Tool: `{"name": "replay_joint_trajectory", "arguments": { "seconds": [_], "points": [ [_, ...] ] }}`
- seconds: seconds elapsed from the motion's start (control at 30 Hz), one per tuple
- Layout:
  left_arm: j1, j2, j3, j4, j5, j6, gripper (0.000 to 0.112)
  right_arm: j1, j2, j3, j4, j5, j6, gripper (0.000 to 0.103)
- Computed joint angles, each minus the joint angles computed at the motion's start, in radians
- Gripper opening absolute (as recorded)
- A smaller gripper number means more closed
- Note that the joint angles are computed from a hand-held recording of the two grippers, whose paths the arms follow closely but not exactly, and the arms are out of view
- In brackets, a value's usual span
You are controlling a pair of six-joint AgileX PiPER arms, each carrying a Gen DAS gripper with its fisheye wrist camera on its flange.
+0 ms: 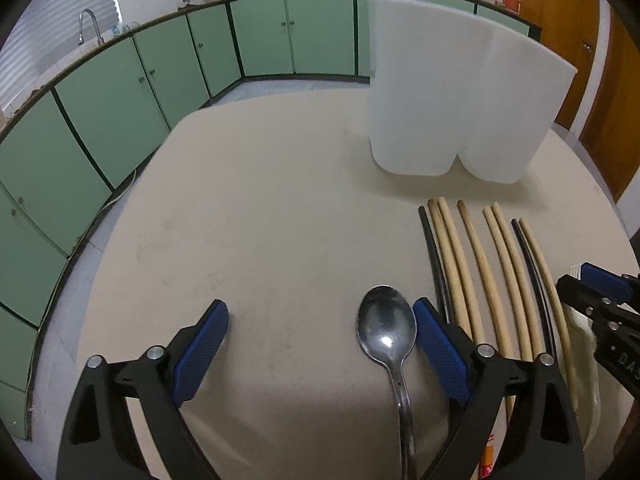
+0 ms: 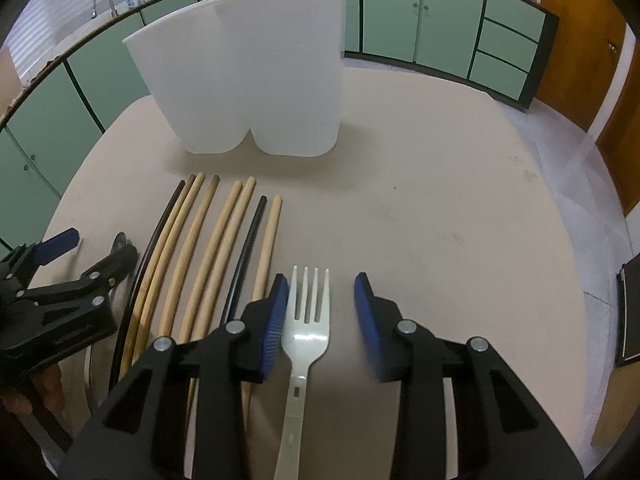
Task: Organize utensils
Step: 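Close the right tool on the white fork while the left tool closes on the spoon, then carry the fork in the right tool while the left tool carries the spoon into the holder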
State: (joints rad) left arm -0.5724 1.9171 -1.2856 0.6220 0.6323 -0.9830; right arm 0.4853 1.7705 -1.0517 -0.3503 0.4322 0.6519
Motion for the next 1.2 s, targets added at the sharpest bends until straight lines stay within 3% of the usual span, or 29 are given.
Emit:
{"name": "replay_joint_trajectory", "arguments": {
  "seconds": [0.13,0.33,0.5,0.7,0.77,0.93,1.03,1.2],
  "points": [
    [0.007,-0.002,-0.006,-0.021,0.004,0.017,0.090,-0.007,0.002,-0.002,0.011,-0.001,-0.023,0.034],
    [0.009,-0.006,-0.018,-0.105,-0.013,0.086,0.069,-0.018,0.010,-0.019,0.045,0.003,-0.071,0.034],
    [0.004,-0.019,-0.022,-0.165,-0.041,0.156,0.028,-0.027,0.007,-0.015,0.059,-0.005,-0.081,0.021],
    [0.006,-0.059,0.029,-0.161,-0.110,0.137,0.028,-0.065,-0.015,0.022,0.188,-0.057,-0.209,0.020],
    [0.001,-0.099,0.076,-0.079,-0.141,0.052,0.028,-0.072,-0.036,0.044,0.197,-0.076,-0.213,0.020],
    [-0.043,-0.239,0.225,0.285,-0.215,-0.323,0.028,-0.075,-0.146,0.118,0.172,-0.157,-0.211,0.019],
    [-0.075,-0.305,0.263,0.469,-0.189,-0.492,0.028,-0.073,-0.220,0.140,0.181,-0.181,-0.247,0.019],
    [-0.108,-0.379,0.297,0.664,-0.145,-0.647,0.027,-0.065,-0.304,0.150,0.168,-0.203,-0.250,0.019]
  ]
}}
